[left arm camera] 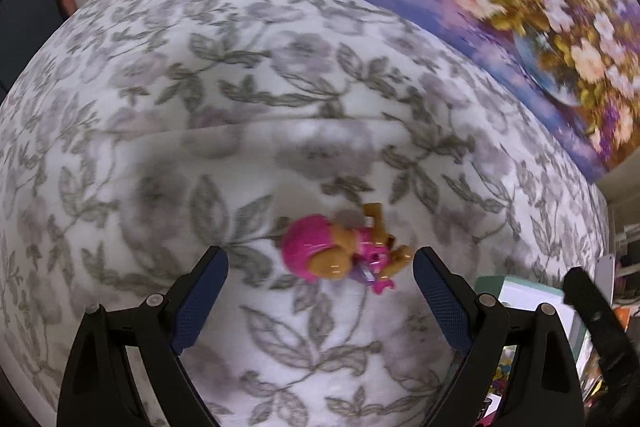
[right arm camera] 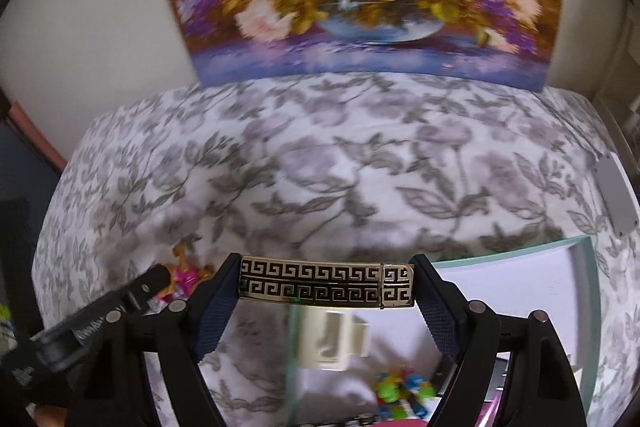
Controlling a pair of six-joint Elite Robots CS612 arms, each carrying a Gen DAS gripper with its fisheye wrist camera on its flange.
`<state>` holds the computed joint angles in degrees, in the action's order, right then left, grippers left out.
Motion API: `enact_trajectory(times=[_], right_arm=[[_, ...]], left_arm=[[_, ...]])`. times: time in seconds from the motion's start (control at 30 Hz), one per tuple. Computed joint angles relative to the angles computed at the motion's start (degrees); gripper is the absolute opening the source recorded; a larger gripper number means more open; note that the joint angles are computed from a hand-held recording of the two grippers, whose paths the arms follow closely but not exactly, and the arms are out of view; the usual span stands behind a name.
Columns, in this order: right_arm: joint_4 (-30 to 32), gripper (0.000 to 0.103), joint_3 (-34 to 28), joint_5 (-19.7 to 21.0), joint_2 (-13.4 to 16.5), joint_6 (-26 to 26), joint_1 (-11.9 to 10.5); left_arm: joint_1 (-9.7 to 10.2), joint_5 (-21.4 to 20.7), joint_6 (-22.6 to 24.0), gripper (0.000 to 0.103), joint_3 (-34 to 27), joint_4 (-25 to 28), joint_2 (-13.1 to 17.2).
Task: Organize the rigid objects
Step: 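Grasp the pink-and-brown doll figure with the left tool while the right tool lifts the gold bar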
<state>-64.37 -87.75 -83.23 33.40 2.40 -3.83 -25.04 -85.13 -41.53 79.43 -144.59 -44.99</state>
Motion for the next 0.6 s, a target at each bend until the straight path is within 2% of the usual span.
enact_trajectory(times=[0.3, 0.43, 0.5, 0.6], right_arm=[[0.6, 0.084, -0.4, 0.0, 0.5, 3.2, -2.3], [1.2, 0.084, -0.5, 0.3, 0.7, 4.0, -2.8], [1.5, 0.084, -0.5, 0.3, 0.8, 4.1, -2.9], [1.7, 0.084, -0.6, 0.3, 0.9, 3.9, -2.8]], left_arm=[[-1.1, 2.5, 2.6, 0.094, -3.6, 3.8, 2.8], [-1.87, 6.2, 3.7, 0.094, -3.9, 4.4, 3.4], [-1.9, 6.4, 3.9, 0.085, -3.9, 4.2, 3.4], [-2.02, 7.6, 3.9, 0.084, -3.3, 3.9, 3.1]])
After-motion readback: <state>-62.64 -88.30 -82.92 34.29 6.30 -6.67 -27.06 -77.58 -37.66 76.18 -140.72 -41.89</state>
